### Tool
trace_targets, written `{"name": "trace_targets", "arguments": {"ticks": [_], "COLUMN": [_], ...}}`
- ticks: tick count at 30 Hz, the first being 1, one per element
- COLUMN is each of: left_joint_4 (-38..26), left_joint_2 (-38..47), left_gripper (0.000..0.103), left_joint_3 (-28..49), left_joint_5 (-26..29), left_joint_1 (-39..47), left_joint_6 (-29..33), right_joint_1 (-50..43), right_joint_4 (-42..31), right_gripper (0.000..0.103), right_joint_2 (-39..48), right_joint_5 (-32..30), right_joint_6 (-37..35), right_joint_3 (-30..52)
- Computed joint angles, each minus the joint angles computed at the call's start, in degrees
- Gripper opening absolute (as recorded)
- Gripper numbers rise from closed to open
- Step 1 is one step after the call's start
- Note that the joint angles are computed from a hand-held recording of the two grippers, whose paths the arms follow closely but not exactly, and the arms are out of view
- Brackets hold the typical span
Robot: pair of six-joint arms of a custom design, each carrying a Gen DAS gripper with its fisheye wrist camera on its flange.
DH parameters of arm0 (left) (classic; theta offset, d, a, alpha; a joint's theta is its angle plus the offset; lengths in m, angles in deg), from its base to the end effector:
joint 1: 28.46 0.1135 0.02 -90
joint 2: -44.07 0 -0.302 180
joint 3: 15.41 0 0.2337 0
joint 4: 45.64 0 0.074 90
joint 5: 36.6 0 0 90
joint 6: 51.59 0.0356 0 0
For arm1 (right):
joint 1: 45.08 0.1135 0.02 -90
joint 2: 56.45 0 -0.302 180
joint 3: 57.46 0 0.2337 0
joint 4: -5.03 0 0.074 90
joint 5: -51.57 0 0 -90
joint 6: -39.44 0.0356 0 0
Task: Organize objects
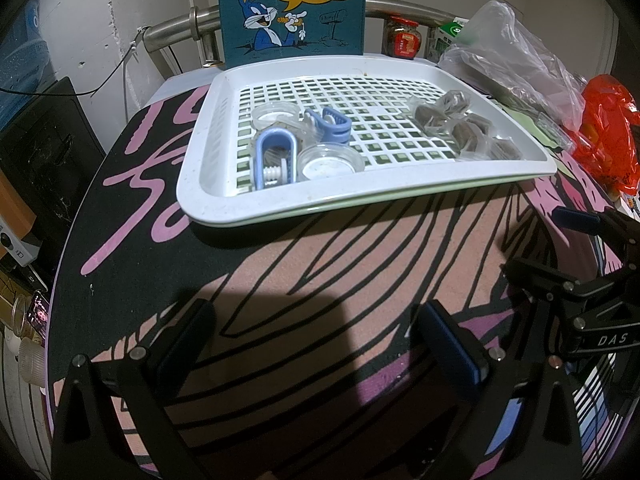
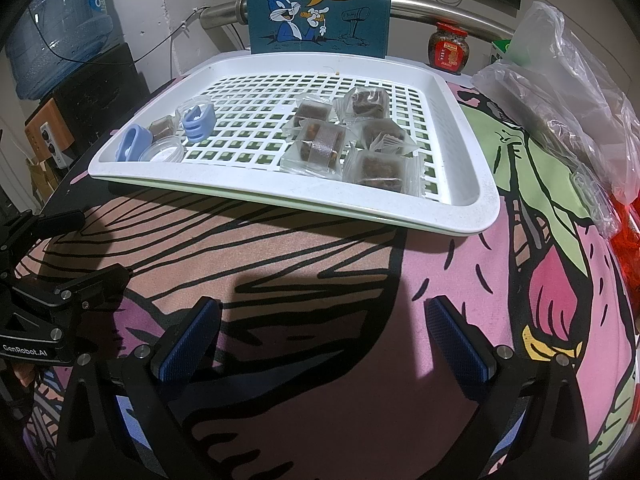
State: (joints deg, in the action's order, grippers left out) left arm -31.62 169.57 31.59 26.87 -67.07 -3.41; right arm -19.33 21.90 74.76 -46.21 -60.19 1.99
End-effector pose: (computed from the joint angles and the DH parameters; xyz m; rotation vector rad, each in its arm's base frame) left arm 0.2346 -0.1670 0.0348 -0.2042 2.5043 0.0848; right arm 0.3176 0.1586 0.0293 -0.8236 2.4024 0.2836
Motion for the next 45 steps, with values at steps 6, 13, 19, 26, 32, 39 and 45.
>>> {"name": "trace_targets", "arguments": {"ticks": [6, 13, 19, 26, 32, 39, 45], "left_joint_4": [-0.02, -0.02, 0.01, -0.03, -0.08, -0.13, -0.3], "left_joint_2": [0.0, 0.0, 0.0, -0.02, -0.01, 0.04, -0.03], "left_gripper": [0.103, 0.103, 0.103, 0.103, 0.103, 0.103, 0.103], "left_joint_3": [0.02, 0.02, 0.0, 0.01, 0.04, 0.1, -0.2], "left_joint_5": [0.0, 0.0, -0.01, 0.0, -0.03, -0.04, -0.49], "left_joint_1": [-0.01, -0.01, 0.0, -0.02, -0.07, 0.01, -0.28], "left_joint_6": [-0.01, -0.01, 0.01, -0.02, -0.06, -0.12, -1.21], "right_joint_1": [0.01, -0.03, -0.02, -0.04, -0.1, 0.73, 1.77], "right_joint_4": [-0.03, 0.06, 0.12, 0.11, 0.18, 0.55, 1.43], "right_gripper": [0.103, 0.103, 0.103, 0.103, 0.103, 0.103, 0.103], "right_joint_2": [0.02, 0.04, 0.07, 0.07, 0.12, 0.15, 0.02], "right_joint_5": [0.0, -0.03, -0.04, -0.05, -0.08, 1.59, 3.34], "right_joint_6": [0.0, -0.04, -0.05, -0.06, -0.11, 2.1, 4.17], "right_joint_3": [0.04, 0.0, -0.01, -0.02, -0.03, -0.1, -0.84]}}
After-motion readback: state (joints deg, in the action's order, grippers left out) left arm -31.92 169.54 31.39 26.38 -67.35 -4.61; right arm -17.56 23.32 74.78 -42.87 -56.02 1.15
